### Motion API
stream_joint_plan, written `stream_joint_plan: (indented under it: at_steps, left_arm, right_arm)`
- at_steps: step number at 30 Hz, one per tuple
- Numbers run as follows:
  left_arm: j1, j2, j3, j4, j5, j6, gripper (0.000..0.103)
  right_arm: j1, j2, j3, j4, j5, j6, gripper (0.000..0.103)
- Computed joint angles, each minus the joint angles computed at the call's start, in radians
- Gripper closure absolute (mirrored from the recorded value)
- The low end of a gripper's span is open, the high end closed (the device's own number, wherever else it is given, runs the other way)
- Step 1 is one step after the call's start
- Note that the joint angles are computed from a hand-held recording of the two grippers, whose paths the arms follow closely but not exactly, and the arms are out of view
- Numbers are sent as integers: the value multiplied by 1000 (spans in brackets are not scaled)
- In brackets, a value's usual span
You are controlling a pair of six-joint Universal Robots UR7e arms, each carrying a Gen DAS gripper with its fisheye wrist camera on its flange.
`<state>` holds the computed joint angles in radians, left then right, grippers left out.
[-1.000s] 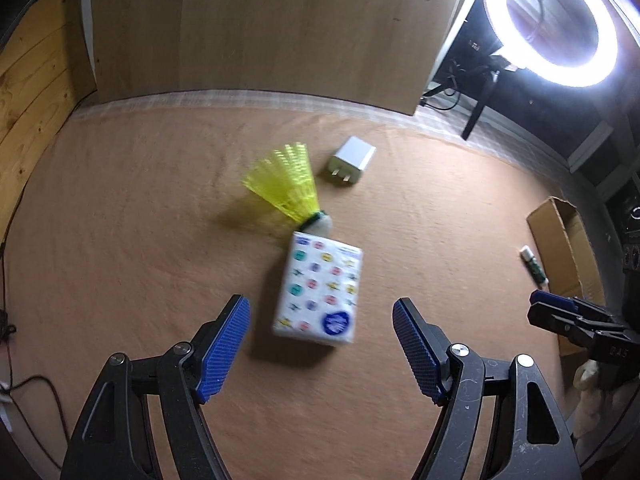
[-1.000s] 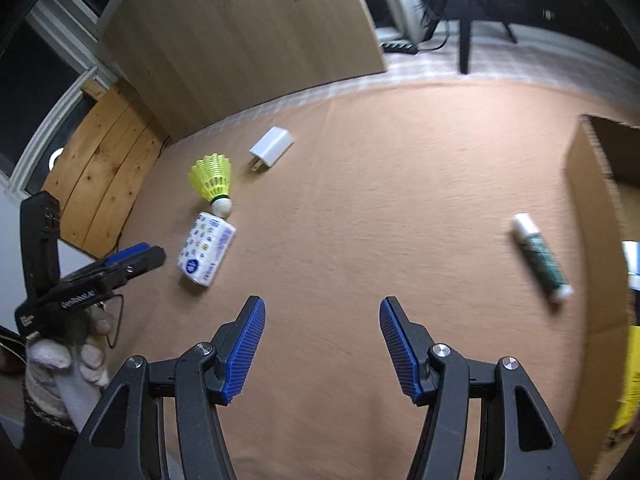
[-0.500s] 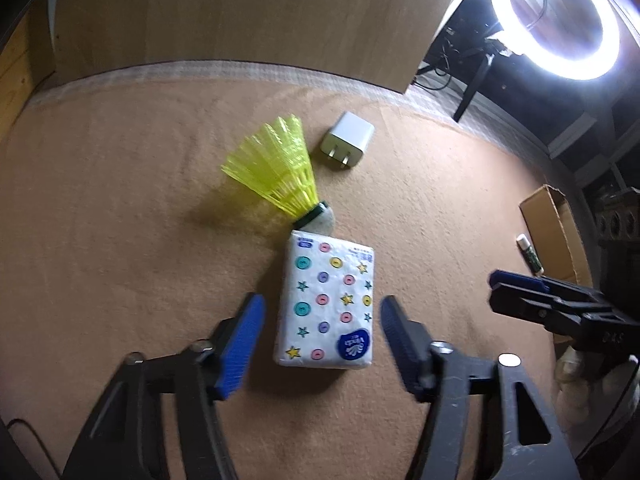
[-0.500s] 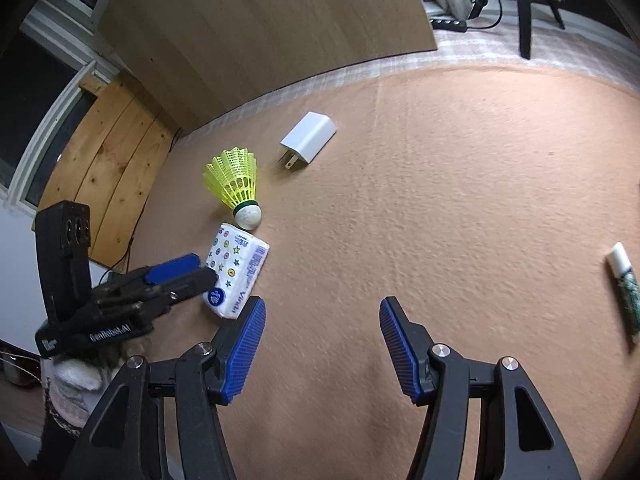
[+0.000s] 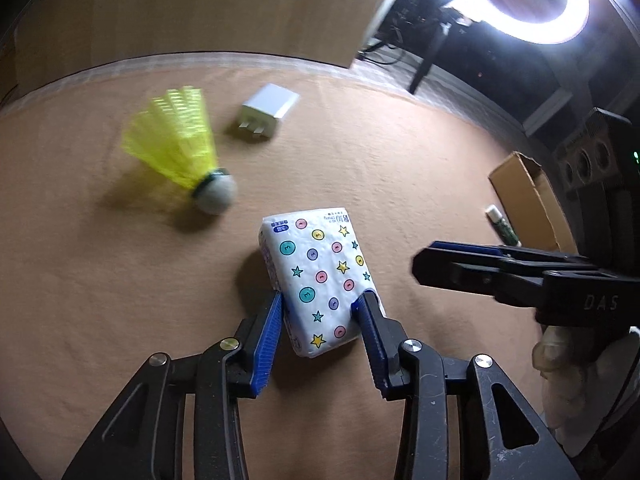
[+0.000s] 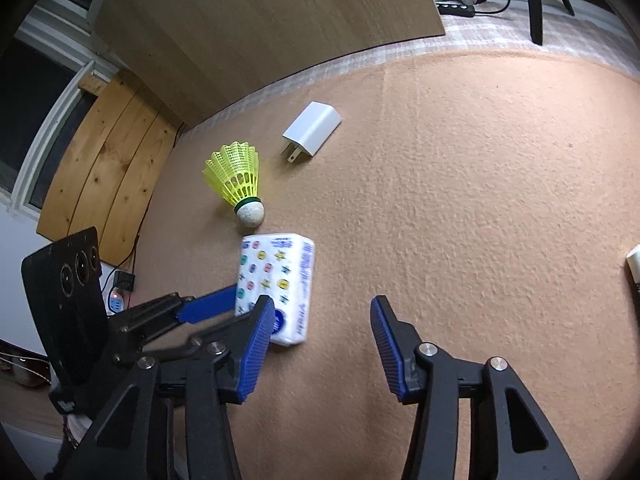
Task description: Organize objects
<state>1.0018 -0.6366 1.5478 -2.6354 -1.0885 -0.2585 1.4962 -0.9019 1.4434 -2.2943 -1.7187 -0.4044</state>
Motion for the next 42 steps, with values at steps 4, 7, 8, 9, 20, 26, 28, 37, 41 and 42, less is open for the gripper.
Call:
stream_joint_plan:
  at_steps: [4, 7, 8, 9, 20, 26, 28, 37, 41, 42]
  left_arm:
    - [-16, 28, -16, -2, -34, 3, 61]
    - [-32, 48, -18, -13, -43, -7, 61]
    - [-35, 52, -19, -14, -47, -11, 61]
    - [-37, 57, -21, -15, -50, -16, 61]
    - [-67, 81, -47, 8, -54, -37, 63]
    - [-106, 105, -85, 19, -47, -21, 63]
    - [-124, 120, -110, 25, -47, -6, 63]
    - [-193, 248, -308, 65, -82, 76, 63]
    - [-214, 323, -425, 104, -105, 96, 63]
    - [-219, 343, -454, 116, -110, 101, 63]
  right_arm:
    - [-4, -1, -11, 17, -5, -4, 62]
    - [-9, -4, -16, 32, -14, -3, 62]
    - [-11, -5, -16, 36, -17, -2, 62]
    - [-13, -6, -17, 41, -21, 0, 63]
    - [-36, -39, 9, 60, -19, -8, 73]
    - [-40, -99, 43, 22, -16, -29, 73]
    - [-43, -125, 53, 8, -15, -36, 73]
    - [-82, -221, 33, -17, -3, -53, 73]
    - [-105, -244, 7, -18, -2, -63, 73]
    - [-112, -249, -1, -17, -3, -65, 73]
